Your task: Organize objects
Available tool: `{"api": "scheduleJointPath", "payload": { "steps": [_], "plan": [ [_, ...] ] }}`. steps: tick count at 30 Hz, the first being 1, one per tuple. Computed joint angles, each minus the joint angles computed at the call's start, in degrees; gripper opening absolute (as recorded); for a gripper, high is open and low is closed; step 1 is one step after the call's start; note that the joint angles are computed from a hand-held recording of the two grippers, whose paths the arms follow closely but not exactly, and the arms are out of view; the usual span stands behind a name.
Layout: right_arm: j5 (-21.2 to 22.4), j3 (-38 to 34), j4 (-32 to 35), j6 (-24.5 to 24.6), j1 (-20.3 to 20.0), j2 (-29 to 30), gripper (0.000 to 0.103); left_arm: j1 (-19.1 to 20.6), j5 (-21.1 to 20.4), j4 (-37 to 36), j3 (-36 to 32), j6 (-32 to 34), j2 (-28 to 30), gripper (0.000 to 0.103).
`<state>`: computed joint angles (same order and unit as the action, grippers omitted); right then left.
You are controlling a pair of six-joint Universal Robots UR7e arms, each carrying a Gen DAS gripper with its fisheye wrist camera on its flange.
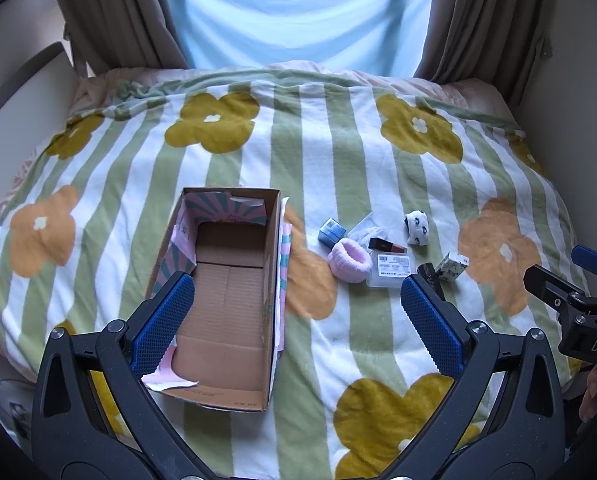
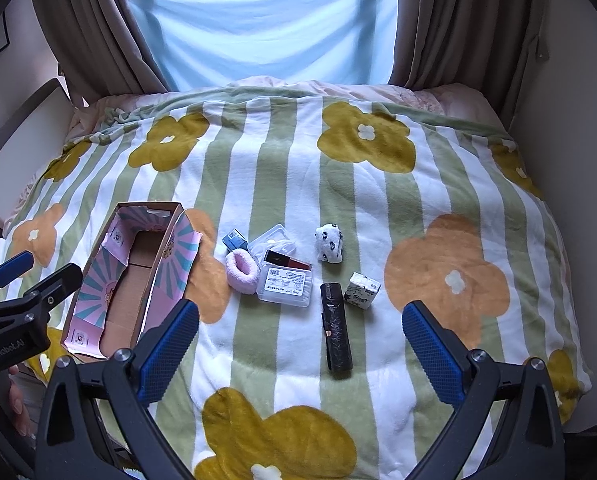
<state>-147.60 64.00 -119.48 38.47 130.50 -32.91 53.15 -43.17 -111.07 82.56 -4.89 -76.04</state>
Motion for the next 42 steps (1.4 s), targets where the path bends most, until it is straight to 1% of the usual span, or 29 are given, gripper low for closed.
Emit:
{"api": "scheduleJointPath", "payload": {
  "steps": [9, 21, 29, 42],
  "plan": [
    [0.27, 0.04, -0.05, -0.33, -0.04, -0.11, 0.102, 0.23, -0.80, -0.47, -0.07, 0.35, -0.01, 0.102],
    [1.44, -1.12, -0.06, -2.32, -0.41, 0.40, 0.102, 0.42, -1.44, -1.22, 0.64, 0.57, -0.36, 0.102],
    [1.33, -1.21, 0.03, -1.85, -0.41, 0.46, 0.102, 0.39, -0.80, -1.43, 0.70, 0.40, -0.36, 0.102],
    [1.44, -1.60, 0.31, -1.90, -0.49, 0.49, 0.102, 0.89, -2.40, -0.86, -0.38, 0.61, -0.07, 0.102]
  ]
}}
